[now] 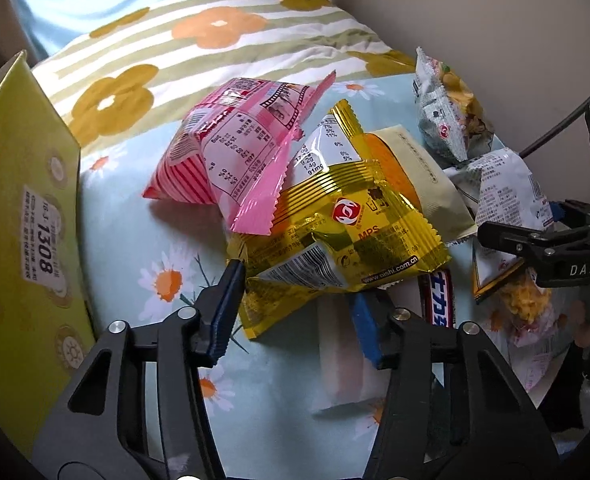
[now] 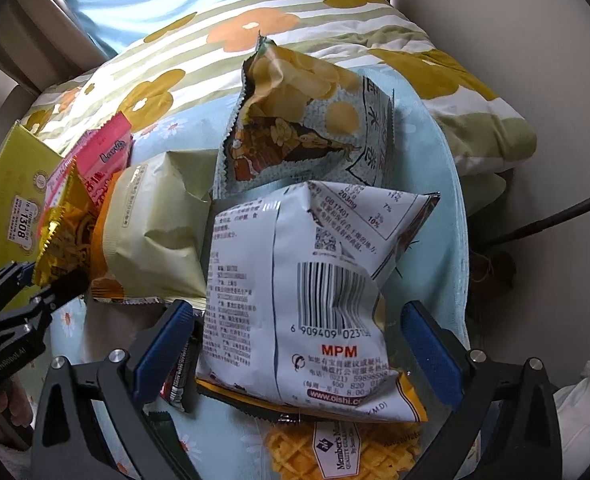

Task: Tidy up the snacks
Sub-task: 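Move both tools back to the pile and close on gold and white MPM bags, then lift the gold bag with the left tool while the right tool carries the MPM bag into the box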

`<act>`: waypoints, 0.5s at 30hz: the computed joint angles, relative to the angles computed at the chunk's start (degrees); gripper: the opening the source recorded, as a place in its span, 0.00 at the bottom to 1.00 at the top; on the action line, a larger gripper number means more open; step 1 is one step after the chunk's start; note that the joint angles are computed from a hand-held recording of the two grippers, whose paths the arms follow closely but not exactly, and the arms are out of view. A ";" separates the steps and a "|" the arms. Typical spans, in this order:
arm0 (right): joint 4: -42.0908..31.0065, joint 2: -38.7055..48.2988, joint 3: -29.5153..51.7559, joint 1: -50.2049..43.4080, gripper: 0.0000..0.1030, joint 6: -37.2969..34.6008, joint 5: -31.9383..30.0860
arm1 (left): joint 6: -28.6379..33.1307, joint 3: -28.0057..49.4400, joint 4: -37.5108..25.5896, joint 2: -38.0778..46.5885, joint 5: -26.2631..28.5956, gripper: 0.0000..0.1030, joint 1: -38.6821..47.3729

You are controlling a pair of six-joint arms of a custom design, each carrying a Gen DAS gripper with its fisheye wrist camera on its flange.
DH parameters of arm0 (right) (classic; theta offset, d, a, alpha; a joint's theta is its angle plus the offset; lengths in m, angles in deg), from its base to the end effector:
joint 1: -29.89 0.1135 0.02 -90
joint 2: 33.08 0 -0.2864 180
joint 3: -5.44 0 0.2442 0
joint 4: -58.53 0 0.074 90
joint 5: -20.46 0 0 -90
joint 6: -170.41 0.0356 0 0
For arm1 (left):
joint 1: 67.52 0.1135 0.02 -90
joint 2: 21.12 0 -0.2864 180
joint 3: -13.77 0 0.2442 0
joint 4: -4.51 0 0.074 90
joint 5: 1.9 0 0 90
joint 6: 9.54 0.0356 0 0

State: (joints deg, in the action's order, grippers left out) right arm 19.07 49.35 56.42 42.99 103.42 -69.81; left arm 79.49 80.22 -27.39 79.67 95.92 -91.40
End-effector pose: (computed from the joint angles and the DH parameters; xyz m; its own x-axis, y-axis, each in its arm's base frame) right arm 0.2205 0.0515 0.1664 -0.9364 0.1834 -0.2993 0.1498 0.9799 0.1319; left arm 0.2900 -0.1337 0.1571 -0.8444 0.3555 -0.4007 0.4370 0.8898 -0.1313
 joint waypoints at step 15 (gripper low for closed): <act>2.42 1.58 -0.55 0.55 0.64 0.45 -0.25 | 0.54 -2.75 -1.08 -4.82 -0.19 0.42 -0.74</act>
State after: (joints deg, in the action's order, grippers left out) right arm 21.49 50.93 55.87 43.54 103.88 -70.06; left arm 80.03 77.47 -28.47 74.85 95.74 -92.14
